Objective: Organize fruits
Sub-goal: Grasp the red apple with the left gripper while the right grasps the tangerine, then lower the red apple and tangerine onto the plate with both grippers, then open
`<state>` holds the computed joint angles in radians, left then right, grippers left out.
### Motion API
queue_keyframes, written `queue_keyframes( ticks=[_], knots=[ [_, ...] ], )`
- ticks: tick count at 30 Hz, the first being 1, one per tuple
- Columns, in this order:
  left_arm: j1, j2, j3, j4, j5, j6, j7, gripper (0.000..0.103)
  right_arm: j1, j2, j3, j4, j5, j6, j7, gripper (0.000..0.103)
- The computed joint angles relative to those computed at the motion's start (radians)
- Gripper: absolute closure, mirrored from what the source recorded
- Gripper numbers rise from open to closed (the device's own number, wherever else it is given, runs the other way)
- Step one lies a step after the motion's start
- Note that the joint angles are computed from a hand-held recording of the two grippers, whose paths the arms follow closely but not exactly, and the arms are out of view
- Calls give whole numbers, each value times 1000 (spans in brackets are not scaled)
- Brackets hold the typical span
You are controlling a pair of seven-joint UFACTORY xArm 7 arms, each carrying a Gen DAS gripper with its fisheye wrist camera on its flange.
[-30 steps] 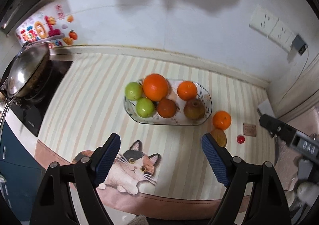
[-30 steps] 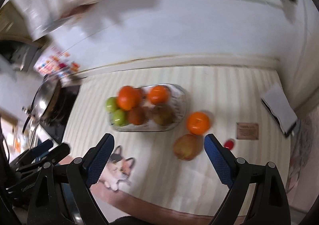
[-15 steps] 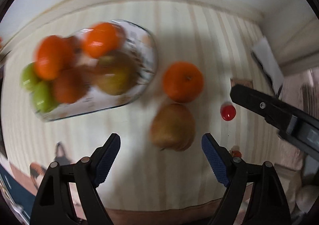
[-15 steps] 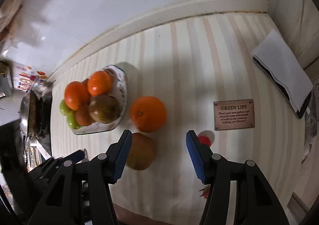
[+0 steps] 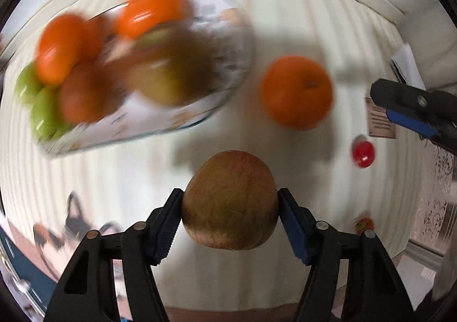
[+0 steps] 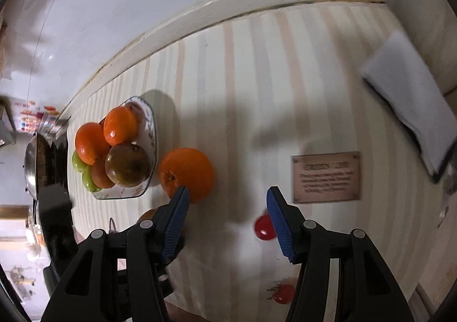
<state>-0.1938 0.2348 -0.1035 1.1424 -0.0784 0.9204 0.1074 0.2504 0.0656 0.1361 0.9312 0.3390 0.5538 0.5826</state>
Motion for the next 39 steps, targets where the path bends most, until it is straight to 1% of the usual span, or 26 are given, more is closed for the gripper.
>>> queue_keyframes(
  ticks=[4,6,7,9,10,13,14,15,17,19,23,24,27,31,32,33,34,37,39],
  knots=[
    [46,-69,42,-64,9,7,-29,39,0,130,19,110,40,8,-62,43],
    [65,-76,52,-73,11,11,-46,39,2,182,25,155,40,12,-62,43],
    [73,-75,56,-75,11,12,-52,39,-1,213,33,179,53,6,-73,36],
    [87,-69,61,-77,9,11,-70,39,-8,258,48,220,74,4,-93,32],
    [94,-64,61,-77,-1,11,-72,39,-15,277,59,237,90,3,-112,32],
    [106,-47,59,-75,-23,13,-77,39,-5,320,57,286,67,23,-115,32],
    [109,-41,57,-76,-29,12,-78,39,2,328,56,295,55,17,-113,36],
    [114,-41,59,-80,-31,9,-73,39,4,331,61,296,53,-1,-120,43],
    [118,-46,60,-92,-23,-10,-65,39,38,335,38,318,-20,28,-79,43],
    [122,-52,58,-100,-33,-8,-59,39,45,324,45,313,-35,43,-71,44],
    [133,-64,58,-115,-61,6,-34,39,61,283,80,275,-26,82,-107,45],
    [133,-83,56,-157,-70,-16,-28,39,72,269,87,260,-26,92,-113,45],
    [134,-108,58,-186,-71,-24,-8,39,104,247,92,234,-32,109,-108,46],
    [130,-95,56,-173,-73,-9,6,38,153,229,78,207,-89,86,-47,46],
    [130,-84,55,-160,-78,3,10,38,156,222,78,195,-94,79,-42,45],
    [120,-58,49,-131,-77,12,-8,38,159,224,81,192,-91,72,-37,44],
    [110,-33,43,-111,-76,8,-25,39,158,228,84,191,-80,63,-34,44],
    [104,-40,43,-139,-67,-35,-41,39,160,244,80,202,-88,44,-21,44],
    [101,-47,41,-148,-67,-48,-44,39,153,246,77,210,-94,50,-27,45]
  ],
)
